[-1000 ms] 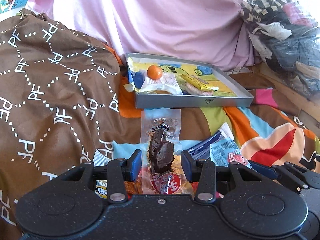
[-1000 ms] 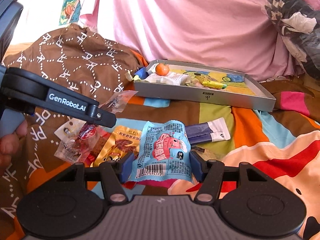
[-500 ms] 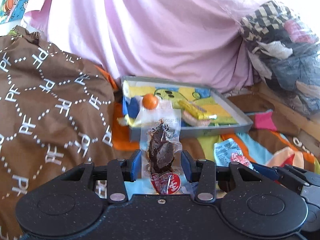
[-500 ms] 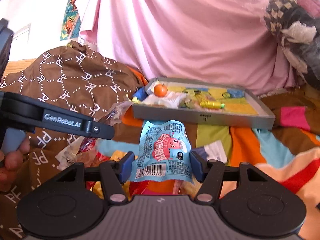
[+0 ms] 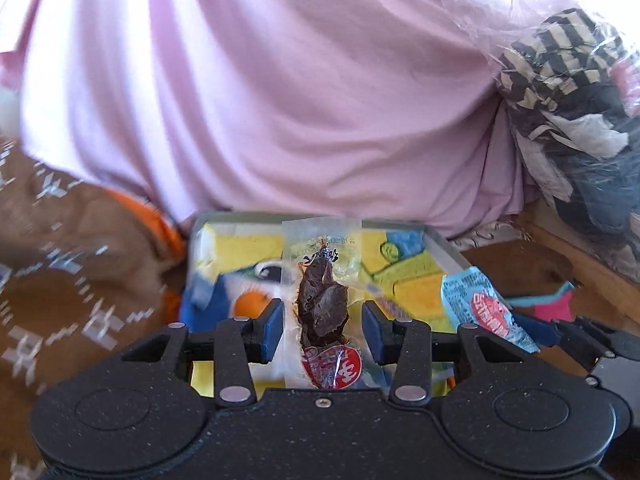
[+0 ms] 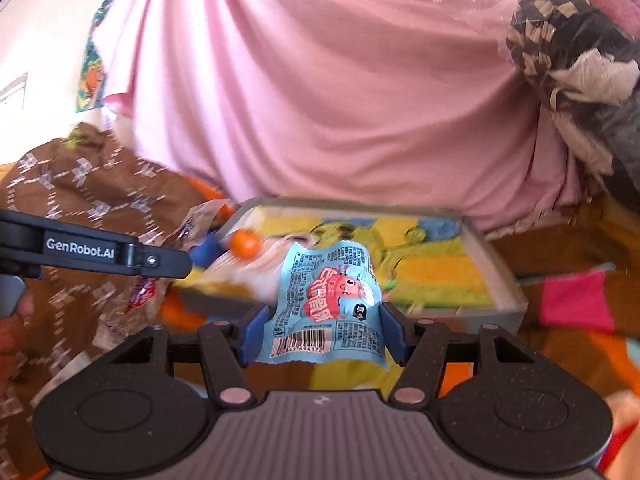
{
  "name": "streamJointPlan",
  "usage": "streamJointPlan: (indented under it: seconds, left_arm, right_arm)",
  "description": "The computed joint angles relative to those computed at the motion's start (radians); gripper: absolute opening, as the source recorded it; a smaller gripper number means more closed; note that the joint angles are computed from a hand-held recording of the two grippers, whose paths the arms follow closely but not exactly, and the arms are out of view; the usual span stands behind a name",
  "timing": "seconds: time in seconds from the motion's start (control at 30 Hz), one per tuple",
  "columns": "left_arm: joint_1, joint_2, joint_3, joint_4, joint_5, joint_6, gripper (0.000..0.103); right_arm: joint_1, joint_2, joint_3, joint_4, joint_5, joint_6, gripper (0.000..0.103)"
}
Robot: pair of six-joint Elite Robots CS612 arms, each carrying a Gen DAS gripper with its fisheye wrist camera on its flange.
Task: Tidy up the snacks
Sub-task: 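Carry the meat pack and blue packet with both tools over the tray, then lower both packets into the tray and open both tools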
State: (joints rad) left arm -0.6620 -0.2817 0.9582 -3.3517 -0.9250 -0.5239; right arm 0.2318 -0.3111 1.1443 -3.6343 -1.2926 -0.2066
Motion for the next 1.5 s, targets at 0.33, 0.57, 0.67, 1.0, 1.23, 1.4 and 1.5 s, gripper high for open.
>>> streamJointPlan:
  seconds: [0.33, 0.57, 0.67, 1.0, 1.23, 1.4, 1.5]
  left_arm:
    - [0.026, 0.117, -0.28, 0.303, -0.006, -0.052, 0.044]
    - [0.029, 0.142, -0.326, 0.388, -0.017, -0.078, 0.045]
    - [0.028, 0.144, -0.328, 0.389, -0.007, -0.066, 0.045]
    - [0.027, 0.125, -0.3, 0.416, 0.006, -0.107, 0.07]
    - [0.014, 0.081, -0.212, 0.325, 0.034, -0.162, 0.088]
    - [-0.005, 0.036, -0.122, 0.281, 0.115, -0.217, 0.099]
    - [-0.017, 0.002, -0.05, 0.237, 0.147, -0.235, 0.1]
  right_arm:
    - [0.006, 0.104, -0.291, 0.22, -0.151, 0.035, 0.064]
    - [0.003, 0.14, -0.373, 0.306, -0.187, 0.07, 0.065]
    - [0.0, 0.148, -0.389, 0.338, -0.19, 0.093, 0.065]
    - [0.0, 0.151, -0.396, 0.357, -0.19, 0.11, 0.068]
    - [-0.003, 0.153, -0.396, 0.329, -0.171, 0.114, 0.079]
    - [-0.009, 0.137, -0.351, 0.249, -0.159, 0.132, 0.093]
    - [-0.013, 0.116, -0.305, 0.205, -0.156, 0.166, 0.096]
